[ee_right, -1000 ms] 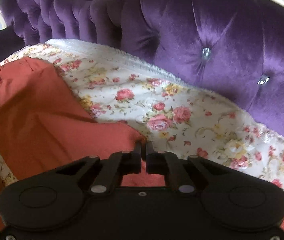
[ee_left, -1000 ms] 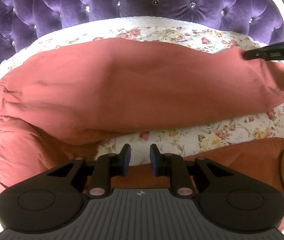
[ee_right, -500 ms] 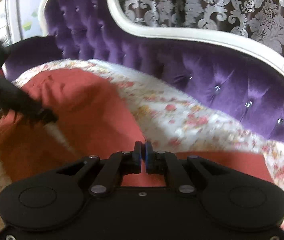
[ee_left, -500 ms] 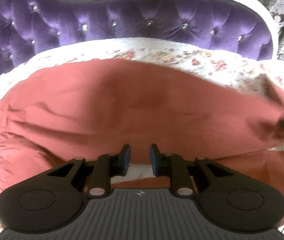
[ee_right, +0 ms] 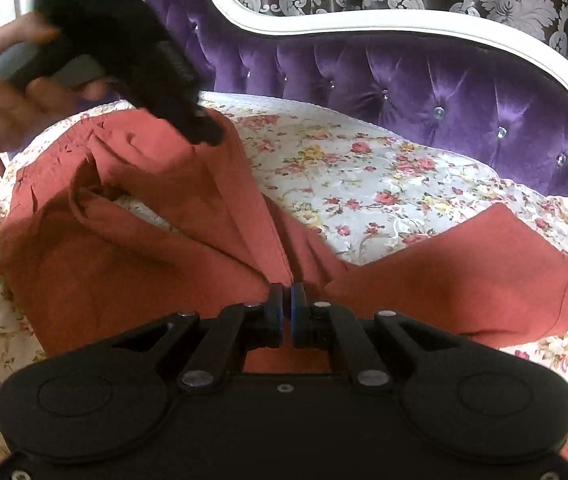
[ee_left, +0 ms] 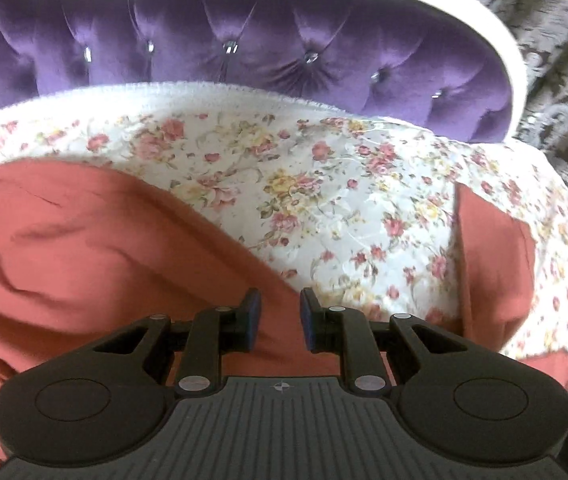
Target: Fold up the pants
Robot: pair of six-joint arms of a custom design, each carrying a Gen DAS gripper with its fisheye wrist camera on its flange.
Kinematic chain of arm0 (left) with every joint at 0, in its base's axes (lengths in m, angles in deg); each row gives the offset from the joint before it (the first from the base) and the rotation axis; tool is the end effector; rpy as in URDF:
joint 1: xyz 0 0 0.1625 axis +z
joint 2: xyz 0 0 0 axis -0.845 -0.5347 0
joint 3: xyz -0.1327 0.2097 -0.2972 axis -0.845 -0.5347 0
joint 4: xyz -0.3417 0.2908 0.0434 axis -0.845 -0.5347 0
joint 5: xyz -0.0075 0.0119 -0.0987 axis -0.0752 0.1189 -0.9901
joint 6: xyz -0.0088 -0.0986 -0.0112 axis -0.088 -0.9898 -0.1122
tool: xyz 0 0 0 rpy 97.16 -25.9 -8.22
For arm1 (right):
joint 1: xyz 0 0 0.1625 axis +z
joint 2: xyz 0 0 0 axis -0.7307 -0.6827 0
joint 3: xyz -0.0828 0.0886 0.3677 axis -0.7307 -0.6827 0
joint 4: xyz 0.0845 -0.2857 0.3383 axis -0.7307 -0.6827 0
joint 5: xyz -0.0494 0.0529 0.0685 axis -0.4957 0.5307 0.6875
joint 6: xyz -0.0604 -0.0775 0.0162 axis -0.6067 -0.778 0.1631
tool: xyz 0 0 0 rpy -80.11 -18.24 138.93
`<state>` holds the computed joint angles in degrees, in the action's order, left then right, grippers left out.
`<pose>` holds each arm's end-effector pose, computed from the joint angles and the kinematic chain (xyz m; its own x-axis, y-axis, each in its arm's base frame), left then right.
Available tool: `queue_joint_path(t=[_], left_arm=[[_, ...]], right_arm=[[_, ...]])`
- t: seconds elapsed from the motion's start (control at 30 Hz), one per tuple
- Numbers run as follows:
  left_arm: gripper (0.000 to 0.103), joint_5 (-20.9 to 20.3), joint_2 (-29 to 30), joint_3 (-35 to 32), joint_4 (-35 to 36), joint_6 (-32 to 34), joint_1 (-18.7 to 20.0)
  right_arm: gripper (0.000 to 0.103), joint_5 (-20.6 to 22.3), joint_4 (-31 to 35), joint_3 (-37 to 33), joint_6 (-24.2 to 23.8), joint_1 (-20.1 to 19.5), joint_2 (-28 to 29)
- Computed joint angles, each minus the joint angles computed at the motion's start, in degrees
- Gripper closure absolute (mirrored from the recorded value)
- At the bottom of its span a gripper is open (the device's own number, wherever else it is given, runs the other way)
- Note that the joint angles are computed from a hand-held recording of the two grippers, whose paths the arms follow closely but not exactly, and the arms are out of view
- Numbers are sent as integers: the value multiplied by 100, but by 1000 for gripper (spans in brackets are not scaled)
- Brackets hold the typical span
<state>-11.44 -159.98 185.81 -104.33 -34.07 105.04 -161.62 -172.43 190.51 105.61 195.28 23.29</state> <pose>-0.1190 -0.3898 0.2836 -0.6810 0.5889 -0.4353 0.6403 0.7673 0.0361 0.3584 -0.1644 -0.0253 -0.7861 0.0256 0.6175 -0.4416 0.6758 -0.5902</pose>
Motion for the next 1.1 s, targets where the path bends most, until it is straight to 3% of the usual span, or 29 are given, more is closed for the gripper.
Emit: queue_joint_path(t=[0.33,0.53,0.83,0.87,0.93,1.1], left_arm=[[82,221,856,-215,-50,-483,77],[82,590,864,-168,212,-589,84],[81,682,1096,-151,212,-779,184],[82,749,1079,-80,104,-702,143],[98,843,973,43,-77,-665,73],[101,814,60,289,-160,-487,-219]], right_arm=[[94,55,-198,21,-151,-55,124],[94,131,-569,127,-237,-110,181],[94,148,-676,140,-309,-144,209],[94,138,-643,129,-301,-139,208],[94,86,-557,89,-294,-120,219],[94,-186,-304,3,-70,20,150]])
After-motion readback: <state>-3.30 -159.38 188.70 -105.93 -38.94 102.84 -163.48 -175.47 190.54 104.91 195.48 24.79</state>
